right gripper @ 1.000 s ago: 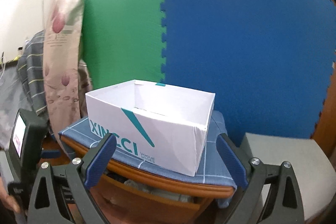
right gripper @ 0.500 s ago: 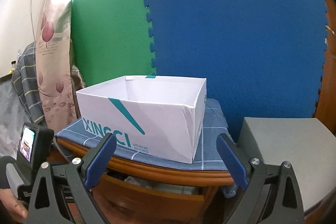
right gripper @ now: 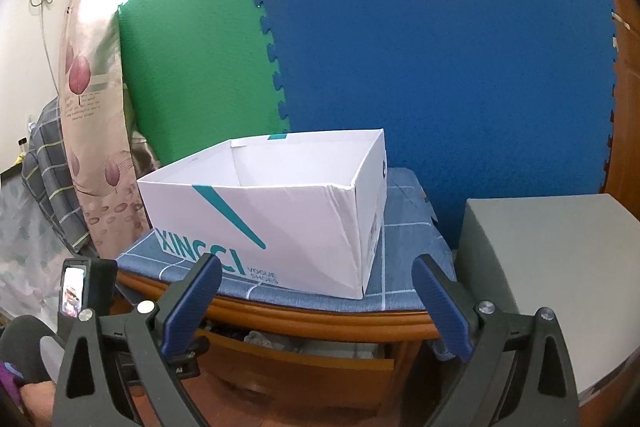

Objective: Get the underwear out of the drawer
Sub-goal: 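Move the left gripper toward the nightstand drawer handle, then pull the wooden drawer open with the left gripper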

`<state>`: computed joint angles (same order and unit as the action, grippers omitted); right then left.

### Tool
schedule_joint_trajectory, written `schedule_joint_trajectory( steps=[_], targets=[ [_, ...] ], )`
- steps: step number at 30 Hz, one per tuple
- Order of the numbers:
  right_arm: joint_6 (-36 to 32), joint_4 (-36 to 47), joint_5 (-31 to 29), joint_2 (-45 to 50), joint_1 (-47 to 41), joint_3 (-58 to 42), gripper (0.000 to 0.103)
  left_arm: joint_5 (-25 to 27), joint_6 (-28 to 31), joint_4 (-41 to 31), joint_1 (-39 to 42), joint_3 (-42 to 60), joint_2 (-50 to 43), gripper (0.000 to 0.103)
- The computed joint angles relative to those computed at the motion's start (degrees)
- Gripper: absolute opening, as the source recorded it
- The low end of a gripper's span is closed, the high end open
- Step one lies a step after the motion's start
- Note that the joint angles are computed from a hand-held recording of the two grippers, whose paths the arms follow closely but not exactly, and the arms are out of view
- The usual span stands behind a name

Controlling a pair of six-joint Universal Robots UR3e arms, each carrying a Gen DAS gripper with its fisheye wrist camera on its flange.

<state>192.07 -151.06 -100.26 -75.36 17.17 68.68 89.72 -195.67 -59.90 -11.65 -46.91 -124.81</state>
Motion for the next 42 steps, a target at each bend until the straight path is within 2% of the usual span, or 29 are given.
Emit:
schedule_joint_trajectory(
  steps=[11,19,32,42],
  targets=[
    [0.1,1.4,1.0,-0.2,-0.3,-0.2,0.098,-2.2,-6.3,0.2,1.5,4.1,-4.2,0.102],
    [0.3,1.6,2.2,-0.8,-0.6,0.3,0.098,-3.2,-12.0,3.7,2.4,3.2,-6.1,0.102],
    [1.1,1.9,5.7,-1.7,-2.1,0.7,0.098,-6.7,-22.1,16.4,4.7,-7.6,-5.9,0.101],
    [4.0,2.5,10.5,-3.1,-4.8,2.3,0.098,-9.4,-28.6,35.8,5.1,-21.5,-5.8,0.102]
  ],
)
